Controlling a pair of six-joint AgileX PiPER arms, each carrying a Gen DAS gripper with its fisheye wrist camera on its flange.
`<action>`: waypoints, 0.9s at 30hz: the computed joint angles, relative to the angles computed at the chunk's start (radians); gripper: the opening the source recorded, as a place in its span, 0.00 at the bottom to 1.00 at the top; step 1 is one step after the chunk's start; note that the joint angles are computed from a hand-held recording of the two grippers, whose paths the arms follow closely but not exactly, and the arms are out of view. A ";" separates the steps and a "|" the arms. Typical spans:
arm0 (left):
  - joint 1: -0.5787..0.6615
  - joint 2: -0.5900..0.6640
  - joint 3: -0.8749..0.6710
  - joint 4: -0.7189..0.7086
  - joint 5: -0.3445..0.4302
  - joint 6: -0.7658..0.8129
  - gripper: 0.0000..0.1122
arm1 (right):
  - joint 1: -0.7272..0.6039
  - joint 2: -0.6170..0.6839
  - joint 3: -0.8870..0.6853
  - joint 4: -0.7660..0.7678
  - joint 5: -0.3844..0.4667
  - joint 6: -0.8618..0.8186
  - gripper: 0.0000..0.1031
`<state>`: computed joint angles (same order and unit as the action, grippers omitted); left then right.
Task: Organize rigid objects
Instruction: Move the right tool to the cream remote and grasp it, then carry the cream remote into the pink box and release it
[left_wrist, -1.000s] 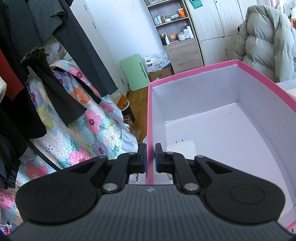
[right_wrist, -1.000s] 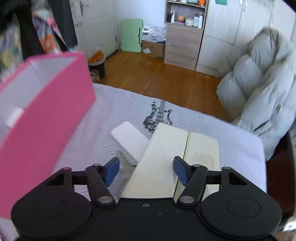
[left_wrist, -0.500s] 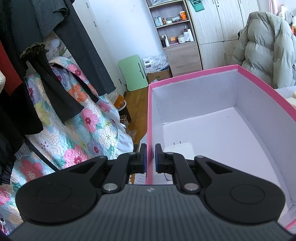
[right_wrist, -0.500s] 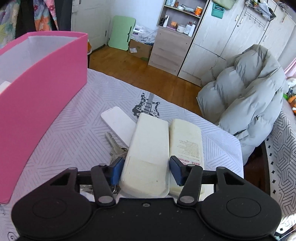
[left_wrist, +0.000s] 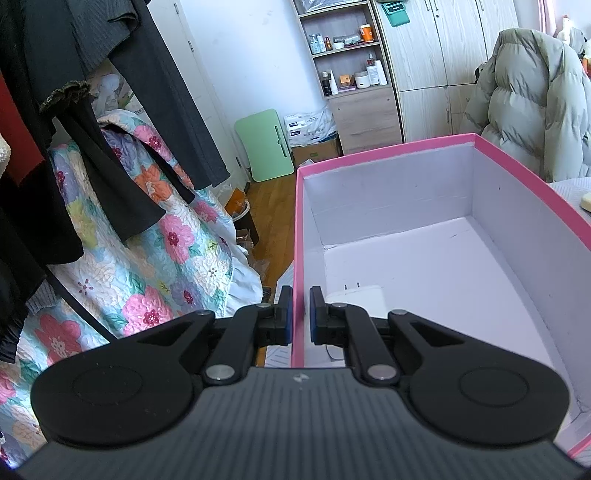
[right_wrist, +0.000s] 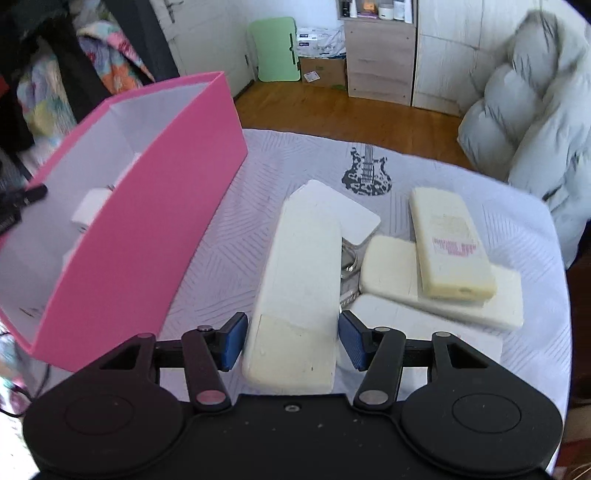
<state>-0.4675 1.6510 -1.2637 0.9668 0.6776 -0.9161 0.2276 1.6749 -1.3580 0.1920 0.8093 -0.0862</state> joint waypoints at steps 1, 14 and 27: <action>0.000 0.000 0.000 0.000 0.000 0.000 0.06 | 0.011 0.023 -0.032 -0.017 0.015 0.008 0.63; 0.004 -0.006 0.006 -0.003 -0.006 0.001 0.06 | 0.113 0.255 -0.341 -0.239 0.129 -0.008 0.56; 0.015 -0.011 0.018 -0.009 -0.031 -0.003 0.06 | 0.066 -0.112 -0.148 -0.034 -0.024 -0.027 0.56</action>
<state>-0.4526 1.6400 -1.2452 0.9574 0.6470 -0.9195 0.2938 1.5627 -1.5056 0.1577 0.7854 -0.1128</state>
